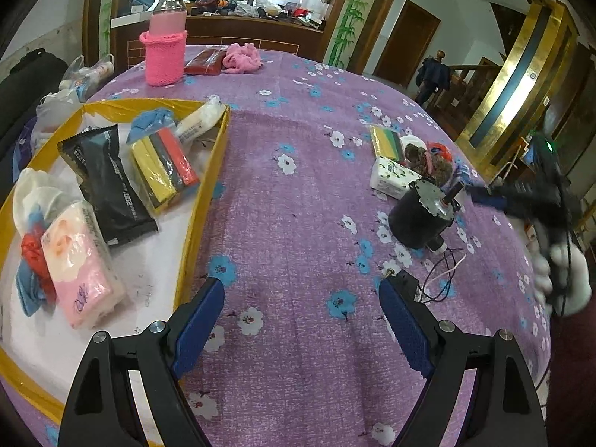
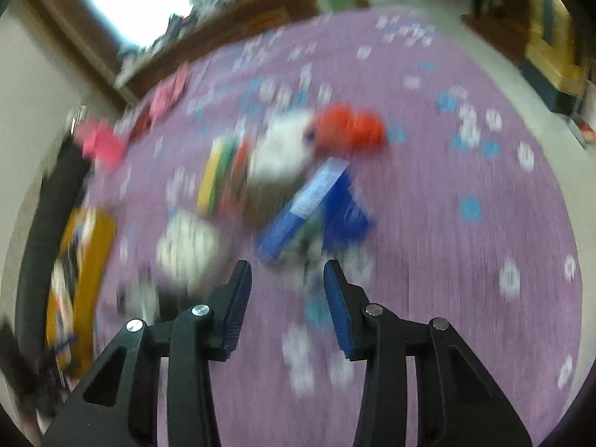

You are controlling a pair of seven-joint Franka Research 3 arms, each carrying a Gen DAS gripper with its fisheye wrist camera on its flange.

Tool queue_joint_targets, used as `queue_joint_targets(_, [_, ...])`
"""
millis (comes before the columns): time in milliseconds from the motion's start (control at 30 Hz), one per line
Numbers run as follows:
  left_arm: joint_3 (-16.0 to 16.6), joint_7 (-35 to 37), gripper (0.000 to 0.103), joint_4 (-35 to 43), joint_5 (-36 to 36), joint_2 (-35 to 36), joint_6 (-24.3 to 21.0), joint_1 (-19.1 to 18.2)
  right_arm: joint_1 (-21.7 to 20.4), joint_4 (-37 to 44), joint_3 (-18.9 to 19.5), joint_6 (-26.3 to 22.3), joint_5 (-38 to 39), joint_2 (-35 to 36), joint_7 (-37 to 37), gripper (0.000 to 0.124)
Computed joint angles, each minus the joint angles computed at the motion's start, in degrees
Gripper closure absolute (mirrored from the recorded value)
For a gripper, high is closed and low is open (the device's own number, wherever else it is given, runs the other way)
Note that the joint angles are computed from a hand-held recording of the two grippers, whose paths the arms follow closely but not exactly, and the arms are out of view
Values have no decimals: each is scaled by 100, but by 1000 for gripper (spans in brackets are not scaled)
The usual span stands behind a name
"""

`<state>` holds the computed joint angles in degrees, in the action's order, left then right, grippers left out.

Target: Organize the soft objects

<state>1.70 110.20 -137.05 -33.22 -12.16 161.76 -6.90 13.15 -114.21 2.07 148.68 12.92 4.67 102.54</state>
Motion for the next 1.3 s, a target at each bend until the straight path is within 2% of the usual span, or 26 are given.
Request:
queue_joint_targets(33, [5,39,17,-2,-46,17,1,-28,-2,-115,11,-116,26,-116,-89,86])
queue_joint_targets(100, [12,103,17,10,-111,40,-41,-49,-4,-473,21,-31,116,-430,-155,86])
queue_joint_targets(267, [17,319,17,69,-441,73,-205,-71,-21,-862,38,728,619,-717,-290,79])
queue_joint_targets(300, [-8,313,17,68,-430,68,-191,-41,1,-775,20,753,980,-629,-519,79])
queue_joint_targets(367, [-45,283,17,52,-413,53,-121,-4,28,-519,14,665,2164,-399,-1261,79])
queue_joint_targets(433, [-44,251,17,57,-418,41,-84,16,-26,-29,85,383,3134,20,-1855,79])
queue_joint_targets(500, [-9,278,17,58,-469,10,-48,14,-79,436,155,72,3348,421,-1875,79])
queue_joint_targets(600, [79,345,17,86,-592,-13,-7,18,12,1293,95,-455,2442,1136,-960,79])
queue_joint_targets(700, [162,403,17,164,-755,31,-58,56,-51,1899,202,-862,2162,1597,-775,78])
queue_joint_targets(767, [203,417,17,303,-853,129,-204,129,-239,2561,418,-1435,2385,2034,-1015,77])
queue_joint_targets(833, [188,396,17,461,-931,235,-384,240,-642,3298,874,-2314,2959,2560,-1724,75])
queue_joint_targets(867, [189,440,17,566,-1040,299,-499,284,-708,3485,960,-2593,3138,2694,-1964,75])
queue_joint_targets(900, [163,490,17,641,-1119,341,-572,335,-594,3472,846,-2590,3120,2643,-2082,75])
queue_joint_targets(967, [65,487,17,824,-1100,464,-664,455,-552,3035,819,-2198,3241,2311,-2469,75])
queue_joint_targets(1100, [-187,437,17,1377,-900,870,-897,625,-378,1547,640,-649,3633,1228,-2910,75])
queue_joint_targets(1167, [-361,390,17,1763,-747,1153,-901,681,-372,895,682,218,4312,746,-3465,65])
queue_joint_targets(1200, [-456,382,17,2016,-645,1348,-869,700,-369,644,689,521,4694,554,-3749,55])
queue_joint_targets(1267, [-635,269,17,2547,-330,1781,-880,757,-333,233,656,1128,5563,234,-4372,52])
queue_joint_targets(1300, [-720,189,17,2890,-186,2056,-937,783,-302,151,610,1285,5887,179,-4601,52])
